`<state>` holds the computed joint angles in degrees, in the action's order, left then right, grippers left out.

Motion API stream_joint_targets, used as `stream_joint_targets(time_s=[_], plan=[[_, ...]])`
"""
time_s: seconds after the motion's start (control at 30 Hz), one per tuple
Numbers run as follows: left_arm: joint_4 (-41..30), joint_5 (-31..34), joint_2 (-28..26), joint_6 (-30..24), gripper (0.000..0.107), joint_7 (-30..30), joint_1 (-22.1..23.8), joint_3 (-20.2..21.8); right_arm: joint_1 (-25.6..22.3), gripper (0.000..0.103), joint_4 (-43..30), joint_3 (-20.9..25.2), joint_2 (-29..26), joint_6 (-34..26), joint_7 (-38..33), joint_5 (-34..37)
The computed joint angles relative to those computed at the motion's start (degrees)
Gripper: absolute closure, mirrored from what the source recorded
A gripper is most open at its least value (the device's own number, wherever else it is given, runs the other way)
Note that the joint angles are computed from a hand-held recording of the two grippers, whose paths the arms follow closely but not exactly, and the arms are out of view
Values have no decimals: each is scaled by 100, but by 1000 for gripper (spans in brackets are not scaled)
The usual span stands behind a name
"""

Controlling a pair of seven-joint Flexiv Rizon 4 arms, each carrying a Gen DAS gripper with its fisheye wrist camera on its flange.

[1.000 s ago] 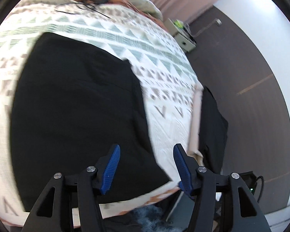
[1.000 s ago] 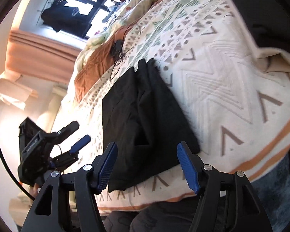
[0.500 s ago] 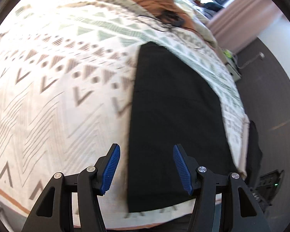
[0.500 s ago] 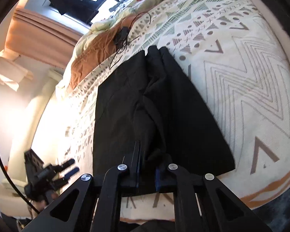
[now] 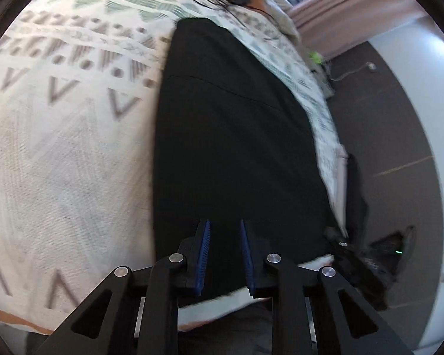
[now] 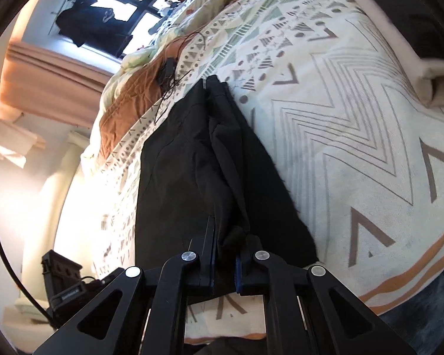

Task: Fold large clothes
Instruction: 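Close the left tool on the folded jacket's end while the right tool grips its side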

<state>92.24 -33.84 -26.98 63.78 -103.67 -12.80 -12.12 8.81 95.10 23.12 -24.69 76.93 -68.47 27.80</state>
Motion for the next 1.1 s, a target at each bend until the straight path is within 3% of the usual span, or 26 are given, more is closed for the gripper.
stream_joint_targets(time_s=[0.3, 0.53, 0.67, 0.77, 0.87, 0.97, 1.0, 1.1], plan=[[-373, 1488, 128, -500, 84, -1090, -399, 793, -133, 96, 228, 22, 24, 143, 108, 59], [-221, 1296, 10, -559, 83, -1201, -207, 539, -252, 97, 345, 164, -47, 173, 23, 352], [-176, 1213, -32, -467, 78, -1067, -145, 433, 309, 97, 752, -389, 164, 390, 560, -346], [-155, 1101, -48, -447, 78, -914, -78, 374, 35, 96, 635, -127, 91, 281, 516, -289], [-137, 1036, -53, -410, 72, -844, -45, 373, -225, 82, 458, 88, 71, 41, 287, -134], [-197, 1109, -93, -381, 55, -905, -69, 451, 189, 42, 614, -468, 242, 31, 596, -734], [-223, 1119, -117, -358, 49, -914, -65, 461, 142, 39, 574, -427, 227, 63, 503, -751], [-303, 1020, -219, -270, 47, -840, 9, 393, -342, 39, 71, 58, 23, -308, -192, -375]])
